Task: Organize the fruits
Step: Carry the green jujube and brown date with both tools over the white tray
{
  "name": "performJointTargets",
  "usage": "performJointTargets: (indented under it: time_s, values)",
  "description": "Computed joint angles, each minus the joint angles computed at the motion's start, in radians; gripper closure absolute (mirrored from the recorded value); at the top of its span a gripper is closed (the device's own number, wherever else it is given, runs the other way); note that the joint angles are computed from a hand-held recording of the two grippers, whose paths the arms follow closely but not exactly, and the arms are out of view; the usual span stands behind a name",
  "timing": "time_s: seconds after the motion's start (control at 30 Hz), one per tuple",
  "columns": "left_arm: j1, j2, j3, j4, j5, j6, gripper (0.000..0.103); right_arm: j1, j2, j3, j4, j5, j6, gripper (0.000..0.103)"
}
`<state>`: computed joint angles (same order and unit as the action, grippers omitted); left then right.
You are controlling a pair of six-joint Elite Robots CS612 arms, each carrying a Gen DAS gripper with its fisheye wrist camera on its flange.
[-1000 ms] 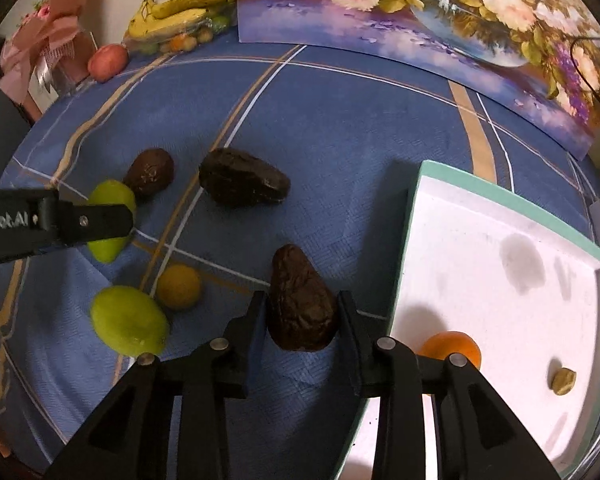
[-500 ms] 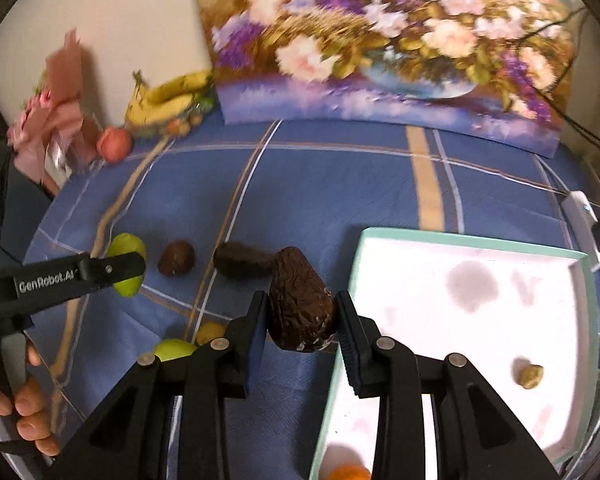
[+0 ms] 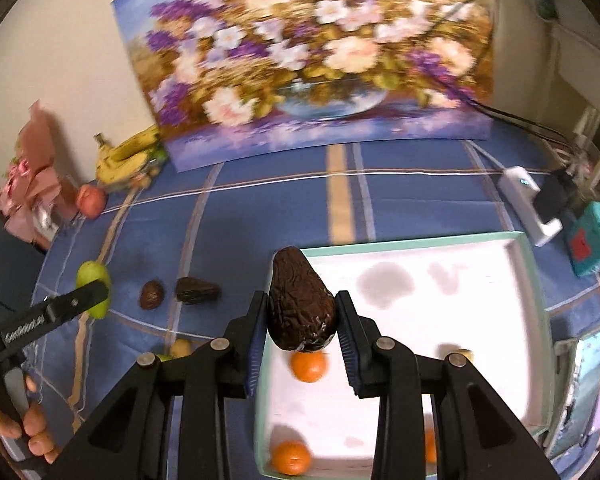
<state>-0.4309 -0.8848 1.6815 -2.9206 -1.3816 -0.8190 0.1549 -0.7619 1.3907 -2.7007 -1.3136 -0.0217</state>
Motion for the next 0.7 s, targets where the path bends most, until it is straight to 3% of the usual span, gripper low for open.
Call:
performJointTargets:
  time_s: [0.4,0.7]
  values:
    - [-0.083,0.061,-0.111,0.124,-0.035,0.209,0.062,-0.048,-0.027,0.039,-0.032,-0.080,0.059,0.068]
    - [-0.109,0.098,-0.166,0.210,-0.065,0.265,0.062,-0.071,-0.050,0.070,-0.069,-0.094,0.076,0.068]
